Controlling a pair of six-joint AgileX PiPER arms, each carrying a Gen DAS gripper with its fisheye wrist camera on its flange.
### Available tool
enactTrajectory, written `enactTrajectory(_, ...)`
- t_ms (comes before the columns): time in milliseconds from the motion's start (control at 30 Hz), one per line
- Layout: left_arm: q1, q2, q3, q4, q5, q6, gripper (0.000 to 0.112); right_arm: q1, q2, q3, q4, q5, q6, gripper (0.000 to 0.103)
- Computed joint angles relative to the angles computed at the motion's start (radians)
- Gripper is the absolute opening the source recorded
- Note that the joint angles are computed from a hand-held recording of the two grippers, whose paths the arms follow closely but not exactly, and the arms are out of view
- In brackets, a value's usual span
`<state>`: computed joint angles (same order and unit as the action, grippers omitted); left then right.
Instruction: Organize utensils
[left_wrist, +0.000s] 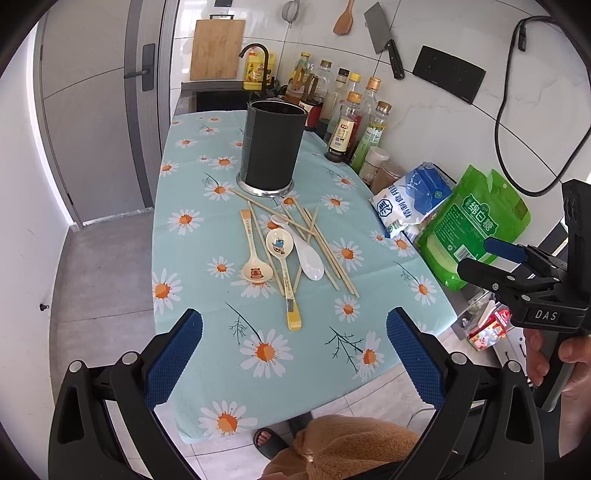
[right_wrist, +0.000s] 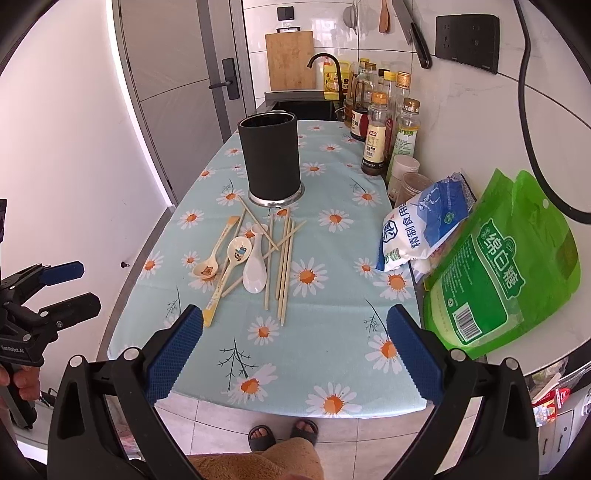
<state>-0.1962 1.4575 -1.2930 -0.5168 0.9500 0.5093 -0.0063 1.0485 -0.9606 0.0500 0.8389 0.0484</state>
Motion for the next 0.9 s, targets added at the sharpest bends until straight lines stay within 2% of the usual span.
enactTrajectory(233,0.006,0.098,-0.084,-0.006,0.006,-0.026,0.097,-0.064,0.148,-0.105,0.127,-0.006,-0.186,0.099)
enactTrajectory(400,0.005,0.172,-0.158,0.01,0.008,-0.055,0.097,-0.083,0.324,-0.234,0.218,0.012,-0.328,0.099)
enactTrajectory(500,0.006,0.221,-0.199,0.023,0.006,-0.075,0.097,-0.081,0.455,-0.344,0.247,0.053,-0.403,0.095)
enactTrajectory(633,0.01,0.268,-0.23,0.033,-0.002,-0.098,0.097,-0.049,0.646,-0.531,0.228,0.142,-0.465,0.082)
enactTrajectory(767,0.014,0.293,-0.234,0.031,-0.025,-0.107,0.097,0.002,0.824,-0.73,0.171,0.225,-0.486,0.074)
enactTrajectory(833,0.017,0.308,-0.235,0.023,-0.035,-0.109,0.097,0.025,0.898,-0.819,0.139,0.263,-0.486,0.065)
enactTrajectory(900,0.016,0.332,-0.25,0.021,-0.033,-0.121,0.097,0.045,0.988,-0.94,0.105,0.322,-0.479,0.062)
